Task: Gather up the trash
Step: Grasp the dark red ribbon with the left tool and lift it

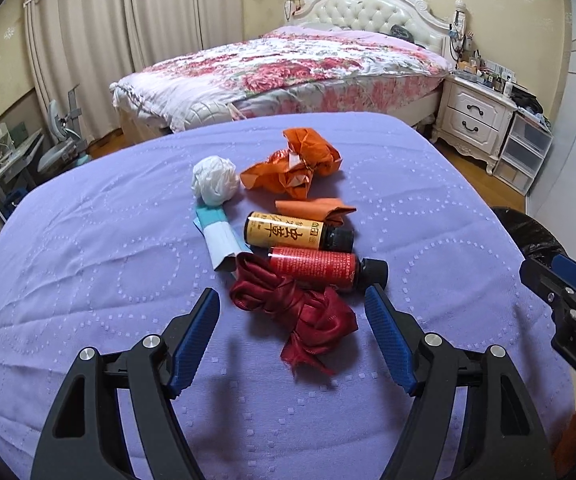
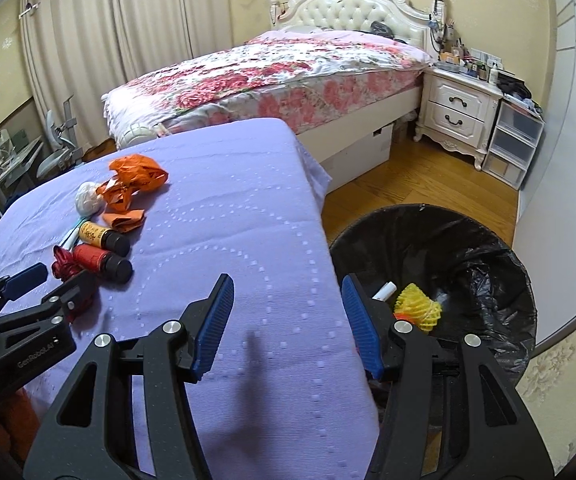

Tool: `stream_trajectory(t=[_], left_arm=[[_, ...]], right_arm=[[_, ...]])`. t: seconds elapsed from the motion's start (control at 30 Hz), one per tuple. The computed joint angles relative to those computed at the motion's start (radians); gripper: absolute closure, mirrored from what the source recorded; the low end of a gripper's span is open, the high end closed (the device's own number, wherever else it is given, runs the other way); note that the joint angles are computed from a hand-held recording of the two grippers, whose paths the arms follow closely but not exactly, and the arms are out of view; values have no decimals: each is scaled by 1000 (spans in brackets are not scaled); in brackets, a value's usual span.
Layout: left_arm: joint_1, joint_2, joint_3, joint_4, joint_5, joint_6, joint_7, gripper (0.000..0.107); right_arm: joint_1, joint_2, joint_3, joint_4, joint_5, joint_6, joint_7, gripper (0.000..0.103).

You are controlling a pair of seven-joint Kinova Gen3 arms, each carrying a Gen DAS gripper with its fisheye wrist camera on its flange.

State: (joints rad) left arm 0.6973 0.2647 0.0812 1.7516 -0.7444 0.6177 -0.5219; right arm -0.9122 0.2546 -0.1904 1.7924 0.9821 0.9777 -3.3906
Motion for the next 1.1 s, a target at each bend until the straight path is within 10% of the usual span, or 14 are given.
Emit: stream_trajectory(t=[0.2,0.47,1.1], left_arm=[[-55,18,19,-25,112,-9,-107,35],[-100,-14,24,22,236,-80,-245,79],[-209,-168,31,195,226,-128,-252,81]], right_arm=[[-5,15,2,-19,-10,-5,23,48],[-7,20,10,-24,-14,-18,30,48],[-33,132,57,-207,-77,-70,263,48]])
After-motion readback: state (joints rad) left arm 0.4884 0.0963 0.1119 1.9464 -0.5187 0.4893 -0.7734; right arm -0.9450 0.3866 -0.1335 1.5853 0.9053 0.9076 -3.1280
